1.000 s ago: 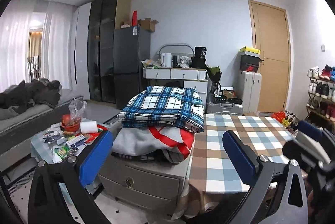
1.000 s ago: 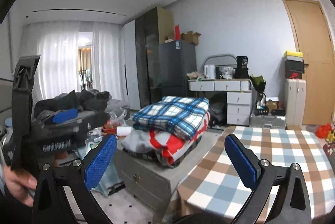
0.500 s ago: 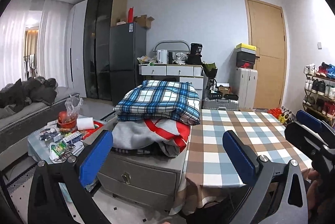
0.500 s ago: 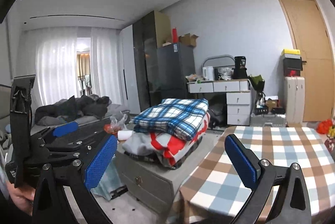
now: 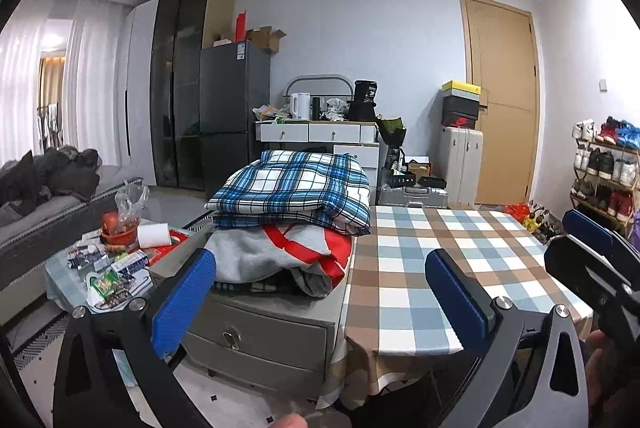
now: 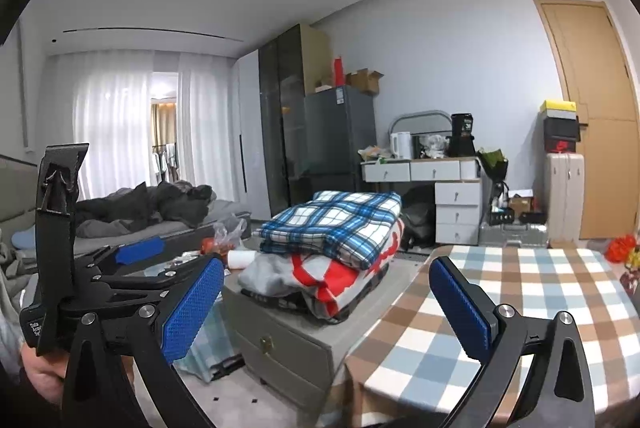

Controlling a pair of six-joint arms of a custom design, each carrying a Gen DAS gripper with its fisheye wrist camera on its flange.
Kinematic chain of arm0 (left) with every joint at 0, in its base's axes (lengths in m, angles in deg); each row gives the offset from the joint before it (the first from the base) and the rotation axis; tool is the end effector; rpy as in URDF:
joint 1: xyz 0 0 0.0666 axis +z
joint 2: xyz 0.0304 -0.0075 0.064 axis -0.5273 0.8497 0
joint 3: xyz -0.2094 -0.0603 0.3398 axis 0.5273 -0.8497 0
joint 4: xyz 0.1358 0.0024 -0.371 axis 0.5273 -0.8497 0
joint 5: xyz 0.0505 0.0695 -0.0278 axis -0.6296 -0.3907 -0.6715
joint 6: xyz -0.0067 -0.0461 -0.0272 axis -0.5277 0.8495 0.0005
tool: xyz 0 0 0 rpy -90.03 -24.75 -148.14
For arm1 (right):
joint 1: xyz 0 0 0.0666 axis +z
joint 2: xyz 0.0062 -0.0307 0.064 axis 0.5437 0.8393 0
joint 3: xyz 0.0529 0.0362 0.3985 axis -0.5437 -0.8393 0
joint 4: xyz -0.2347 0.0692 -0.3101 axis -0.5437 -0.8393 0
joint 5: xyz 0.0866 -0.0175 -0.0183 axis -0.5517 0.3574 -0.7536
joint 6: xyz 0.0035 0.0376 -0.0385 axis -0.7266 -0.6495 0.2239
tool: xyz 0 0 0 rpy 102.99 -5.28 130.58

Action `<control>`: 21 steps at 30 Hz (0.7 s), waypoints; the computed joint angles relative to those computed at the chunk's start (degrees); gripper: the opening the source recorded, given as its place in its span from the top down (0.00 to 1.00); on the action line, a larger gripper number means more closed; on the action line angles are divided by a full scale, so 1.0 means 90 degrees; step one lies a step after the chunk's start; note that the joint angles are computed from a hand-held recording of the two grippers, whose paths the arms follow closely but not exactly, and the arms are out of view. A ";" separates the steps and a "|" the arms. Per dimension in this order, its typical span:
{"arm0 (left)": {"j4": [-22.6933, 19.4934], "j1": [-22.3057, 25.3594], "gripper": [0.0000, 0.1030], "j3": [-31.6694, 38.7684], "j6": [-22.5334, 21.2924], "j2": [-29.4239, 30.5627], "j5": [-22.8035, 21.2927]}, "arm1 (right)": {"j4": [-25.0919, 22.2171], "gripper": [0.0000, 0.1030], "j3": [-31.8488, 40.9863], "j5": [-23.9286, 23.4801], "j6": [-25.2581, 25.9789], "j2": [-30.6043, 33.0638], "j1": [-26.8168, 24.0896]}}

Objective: Fold large clothes

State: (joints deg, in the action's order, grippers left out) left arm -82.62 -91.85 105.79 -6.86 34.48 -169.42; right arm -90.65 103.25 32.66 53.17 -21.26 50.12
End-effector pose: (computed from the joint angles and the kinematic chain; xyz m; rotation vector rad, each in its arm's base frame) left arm 0.2655 -0.3910 0.4518 -0.3893 1.6935 0.2974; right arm 0.3666 0.1356 0.4802 -0.7002 1.5902 0.8110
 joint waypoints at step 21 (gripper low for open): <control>-0.0617 -0.0089 0.01 0.0230 0.0389 0.0115 -0.0027 | 0.0120 0.00 -0.0064 -0.0272 -0.0437 -0.0048 -0.0256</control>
